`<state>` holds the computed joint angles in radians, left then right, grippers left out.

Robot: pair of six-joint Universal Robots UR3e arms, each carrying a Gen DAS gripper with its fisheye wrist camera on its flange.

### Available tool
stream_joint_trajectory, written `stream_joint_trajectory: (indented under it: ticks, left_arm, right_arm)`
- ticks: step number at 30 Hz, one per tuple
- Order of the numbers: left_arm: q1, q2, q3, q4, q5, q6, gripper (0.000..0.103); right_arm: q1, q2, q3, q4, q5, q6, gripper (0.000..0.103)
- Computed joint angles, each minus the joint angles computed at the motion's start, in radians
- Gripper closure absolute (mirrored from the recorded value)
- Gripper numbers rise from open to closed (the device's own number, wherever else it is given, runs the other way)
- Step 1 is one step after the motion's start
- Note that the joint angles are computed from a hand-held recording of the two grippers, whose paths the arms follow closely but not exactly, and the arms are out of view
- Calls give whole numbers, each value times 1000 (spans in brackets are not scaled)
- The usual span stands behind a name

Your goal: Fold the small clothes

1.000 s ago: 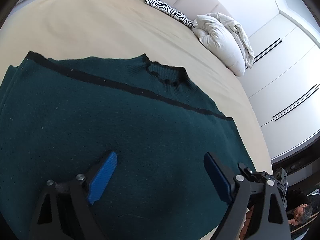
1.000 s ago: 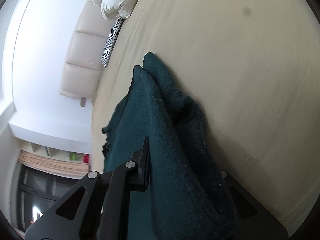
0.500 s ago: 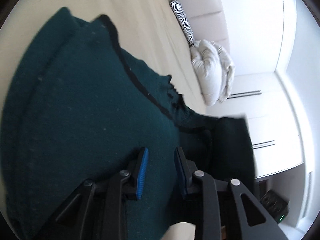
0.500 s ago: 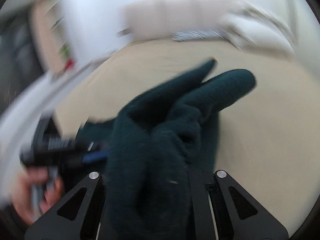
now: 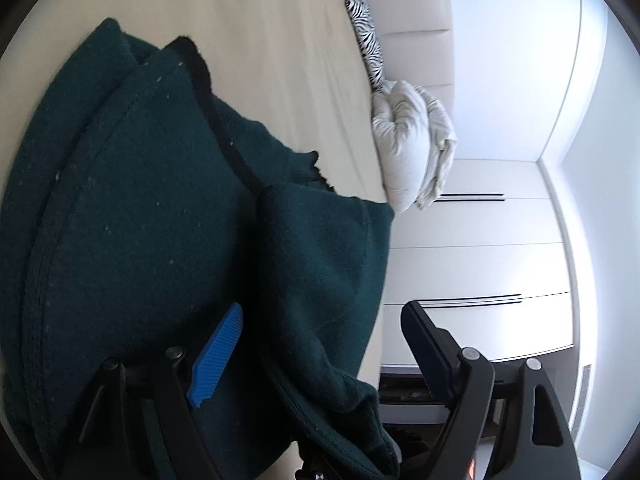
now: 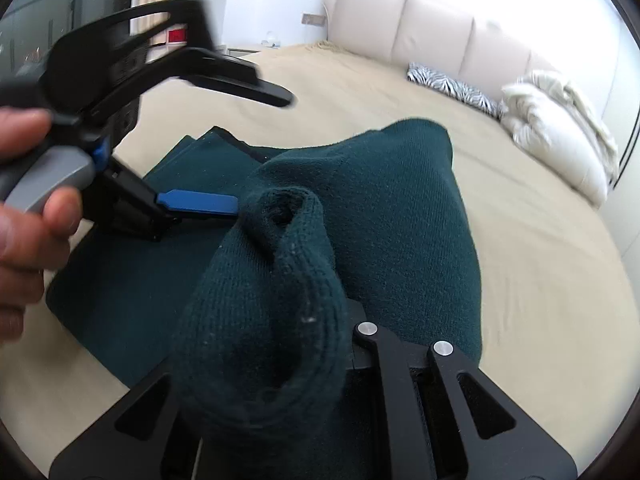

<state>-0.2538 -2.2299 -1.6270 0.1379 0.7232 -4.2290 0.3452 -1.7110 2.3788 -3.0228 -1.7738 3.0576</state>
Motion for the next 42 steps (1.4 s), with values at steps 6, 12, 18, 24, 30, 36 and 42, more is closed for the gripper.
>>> stream_joint_trajectory:
  ticks: [6, 12, 18, 24, 30, 36, 42]
  left_arm:
    - [-40, -17, 155, -291, 25, 68, 31]
    - [-45, -64, 198, -236, -9, -26, 24]
    - [-58, -206, 378, -150, -93, -171, 26]
    - [-58, -239, 474, -180, -103, -169, 81]
    - [-28, -138, 447, -353, -55, 1, 87]
    - [11, -6, 442, -666, 28, 321, 88]
    - [80, 53, 391, -780, 58, 498, 89]
  right_arm:
    - [101, -19, 49, -89, -103, -14, 93]
    - [-61, -234, 117, -16, 94, 16, 93]
    - [-138, -378, 166, 58, 205, -21, 93]
    - [-81, -420, 175, 100, 112, -43, 92]
    - [108, -210, 106, -36, -104, -36, 92]
    - [292, -20, 24, -136, -263, -49, 92]
    - [438, 212, -84, -252, -352, -137, 92]
